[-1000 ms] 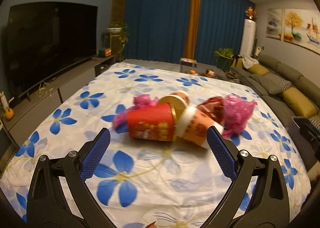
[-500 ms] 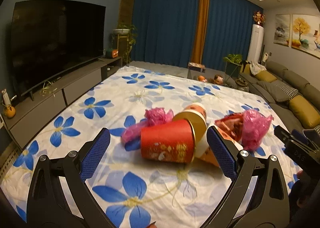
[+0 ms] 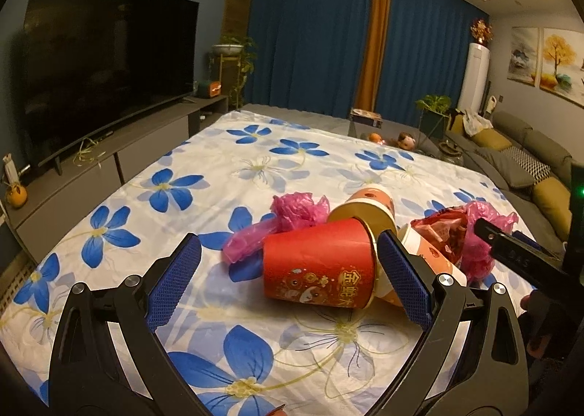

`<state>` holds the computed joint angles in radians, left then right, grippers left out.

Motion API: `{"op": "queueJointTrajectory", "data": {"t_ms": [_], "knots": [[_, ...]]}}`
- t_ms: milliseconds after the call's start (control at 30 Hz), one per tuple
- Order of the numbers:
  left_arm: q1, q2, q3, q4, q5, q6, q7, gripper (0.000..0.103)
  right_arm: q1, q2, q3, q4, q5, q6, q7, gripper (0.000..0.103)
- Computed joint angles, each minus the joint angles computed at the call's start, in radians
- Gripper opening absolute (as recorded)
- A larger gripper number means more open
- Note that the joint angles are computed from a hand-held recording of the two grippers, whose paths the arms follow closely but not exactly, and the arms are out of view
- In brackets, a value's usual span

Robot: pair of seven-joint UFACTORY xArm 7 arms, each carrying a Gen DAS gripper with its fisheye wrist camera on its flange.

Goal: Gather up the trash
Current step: 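Grasp a red paper cup with the left tool while the right tool grasps the pink plastic bag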

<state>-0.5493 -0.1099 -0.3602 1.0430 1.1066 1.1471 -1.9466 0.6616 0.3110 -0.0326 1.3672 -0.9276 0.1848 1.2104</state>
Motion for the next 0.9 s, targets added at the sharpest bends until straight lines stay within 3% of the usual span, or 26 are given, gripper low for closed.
{"op": "queueJointTrajectory", "data": {"t_ms": [133, 200, 300, 433, 567, 733, 900], "knots": [[0.001, 0.017, 0.009, 0.014, -0.011, -0.021, 0.037, 0.095, -0.023, 0.007, 0.033, -0.001, 0.080, -0.004, -0.096, 0.053], [0.003, 0.024, 0.016, 0.017, -0.022, -0.037, 0.050, 0.095, -0.021, 0.009, 0.035, -0.004, 0.105, -0.008, -0.129, 0.033], [0.010, 0.034, 0.033, 0.024, -0.051, -0.072, 0.071, 0.095, -0.002, -0.004, 0.008, -0.024, 0.100, -0.030, -0.123, 0.021], [0.025, 0.039, 0.047, 0.021, -0.067, -0.129, 0.076, 0.095, 0.033, -0.041, -0.040, -0.065, 0.014, -0.055, -0.027, 0.019], [0.035, 0.060, 0.061, 0.034, -0.084, -0.160, 0.097, 0.095, 0.043, -0.104, -0.069, -0.116, -0.153, -0.081, 0.145, 0.018], [0.041, 0.087, 0.078, 0.052, -0.105, -0.185, 0.126, 0.095, 0.020, -0.162, -0.053, -0.153, -0.325, -0.100, 0.310, 0.018], [0.054, 0.084, 0.100, 0.029, -0.139, -0.245, 0.136, 0.095, -0.027, -0.191, -0.007, -0.167, -0.417, -0.108, 0.395, 0.018]]}}
